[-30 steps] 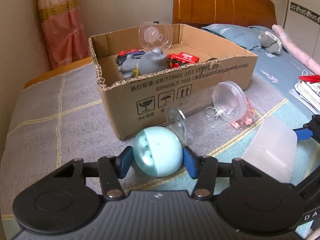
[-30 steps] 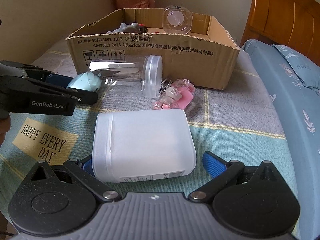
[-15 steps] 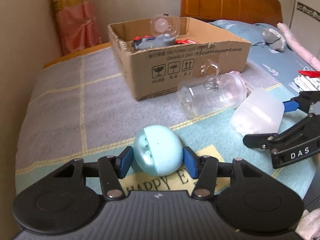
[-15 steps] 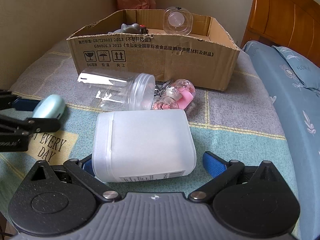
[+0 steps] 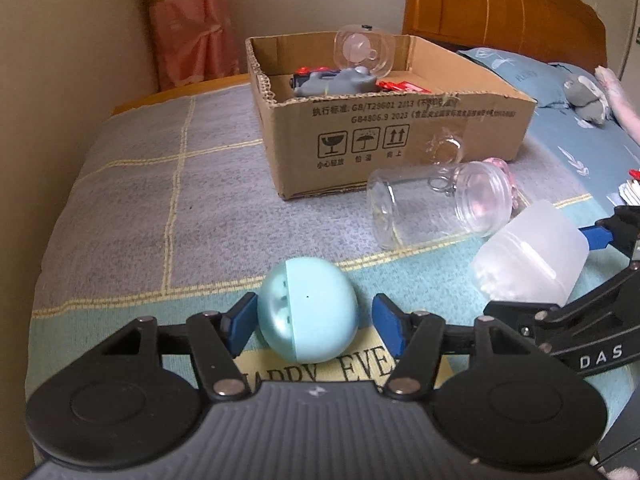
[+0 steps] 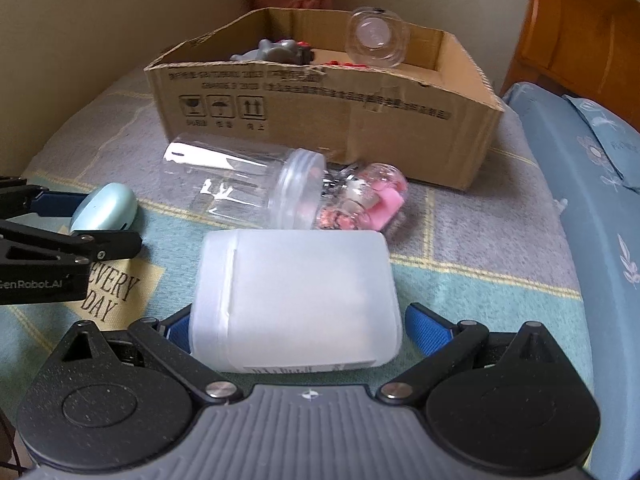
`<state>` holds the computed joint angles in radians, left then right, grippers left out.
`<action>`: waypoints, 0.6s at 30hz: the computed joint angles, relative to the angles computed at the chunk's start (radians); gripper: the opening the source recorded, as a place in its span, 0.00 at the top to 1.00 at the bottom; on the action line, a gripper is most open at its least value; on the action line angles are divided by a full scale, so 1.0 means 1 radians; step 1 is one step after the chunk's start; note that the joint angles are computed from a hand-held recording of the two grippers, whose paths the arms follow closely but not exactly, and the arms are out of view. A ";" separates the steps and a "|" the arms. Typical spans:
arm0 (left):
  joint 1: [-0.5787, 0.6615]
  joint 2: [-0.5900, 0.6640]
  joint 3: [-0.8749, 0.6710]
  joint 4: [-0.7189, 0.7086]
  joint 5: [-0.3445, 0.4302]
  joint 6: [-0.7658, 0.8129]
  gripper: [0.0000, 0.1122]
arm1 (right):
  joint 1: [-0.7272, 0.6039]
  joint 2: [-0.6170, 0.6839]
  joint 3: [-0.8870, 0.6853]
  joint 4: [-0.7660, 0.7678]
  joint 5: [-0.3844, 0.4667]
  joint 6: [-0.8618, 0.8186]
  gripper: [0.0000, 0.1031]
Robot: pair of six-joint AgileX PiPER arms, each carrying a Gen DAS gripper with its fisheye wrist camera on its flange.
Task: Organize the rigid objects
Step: 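Grasp the light-blue egg-shaped case with the left gripper while the right holds the bottle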
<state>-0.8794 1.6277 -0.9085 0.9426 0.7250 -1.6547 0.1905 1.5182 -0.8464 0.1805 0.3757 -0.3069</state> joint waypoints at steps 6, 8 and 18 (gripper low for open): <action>0.007 -0.004 0.001 -0.012 -0.005 0.002 0.47 | -0.016 -0.013 -0.034 0.108 0.065 -0.165 0.01; 0.009 0.001 -0.005 -0.015 -0.003 0.019 0.47 | -0.016 -0.013 -0.045 0.093 0.083 -0.173 0.02; 0.041 -0.017 0.002 -0.044 -0.038 0.110 0.54 | -0.010 -0.009 -0.070 0.014 0.124 -0.174 0.14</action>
